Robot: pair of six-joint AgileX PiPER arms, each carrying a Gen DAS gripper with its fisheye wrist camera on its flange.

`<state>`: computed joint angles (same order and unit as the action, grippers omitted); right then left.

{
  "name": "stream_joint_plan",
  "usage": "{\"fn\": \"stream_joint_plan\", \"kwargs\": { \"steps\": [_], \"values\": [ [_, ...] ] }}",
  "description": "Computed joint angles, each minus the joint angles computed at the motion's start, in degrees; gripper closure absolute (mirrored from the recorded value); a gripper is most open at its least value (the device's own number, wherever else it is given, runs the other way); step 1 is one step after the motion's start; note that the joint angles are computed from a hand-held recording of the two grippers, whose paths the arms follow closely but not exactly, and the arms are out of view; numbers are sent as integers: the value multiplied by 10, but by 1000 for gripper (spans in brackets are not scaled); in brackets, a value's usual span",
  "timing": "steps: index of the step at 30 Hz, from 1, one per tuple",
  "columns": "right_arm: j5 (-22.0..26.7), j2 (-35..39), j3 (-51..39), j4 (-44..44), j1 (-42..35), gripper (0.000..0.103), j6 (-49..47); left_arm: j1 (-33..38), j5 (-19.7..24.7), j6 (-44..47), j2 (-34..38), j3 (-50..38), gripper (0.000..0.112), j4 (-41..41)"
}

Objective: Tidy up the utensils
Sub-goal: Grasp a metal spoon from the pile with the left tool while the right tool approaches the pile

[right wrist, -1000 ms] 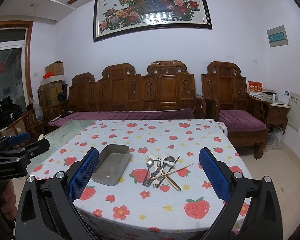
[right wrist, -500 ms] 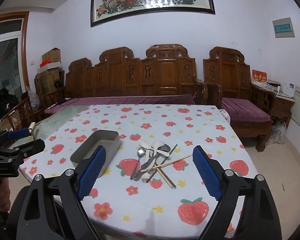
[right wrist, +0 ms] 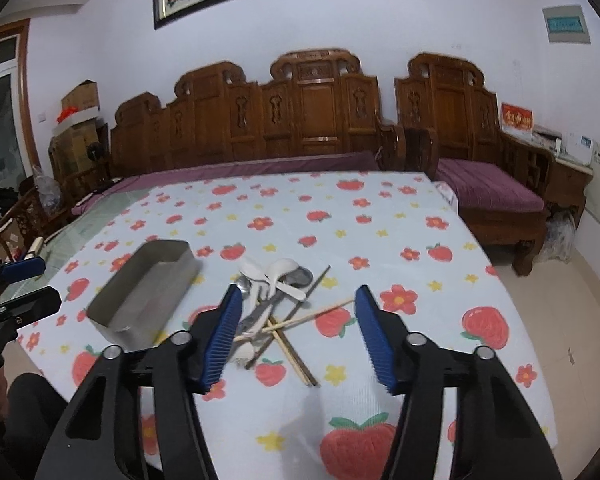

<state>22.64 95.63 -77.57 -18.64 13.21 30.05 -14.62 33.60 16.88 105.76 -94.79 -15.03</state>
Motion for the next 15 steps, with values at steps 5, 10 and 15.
{"fn": "stream_joint_plan", "kwargs": {
  "steps": [5, 10, 15],
  "values": [
    [-9, 67, -36, 122, -31, 49, -112, -12, 36, -1, 71, -68, 26, 5],
    [-12, 115, -59, 188, -42, 50, -176, -23, 68, -6, 131, -126, 34, 13],
    [0, 160, -91, 268, -45, 57, -268, -33, 107, -39, 199, -204, 40, 44]
  ]
}}
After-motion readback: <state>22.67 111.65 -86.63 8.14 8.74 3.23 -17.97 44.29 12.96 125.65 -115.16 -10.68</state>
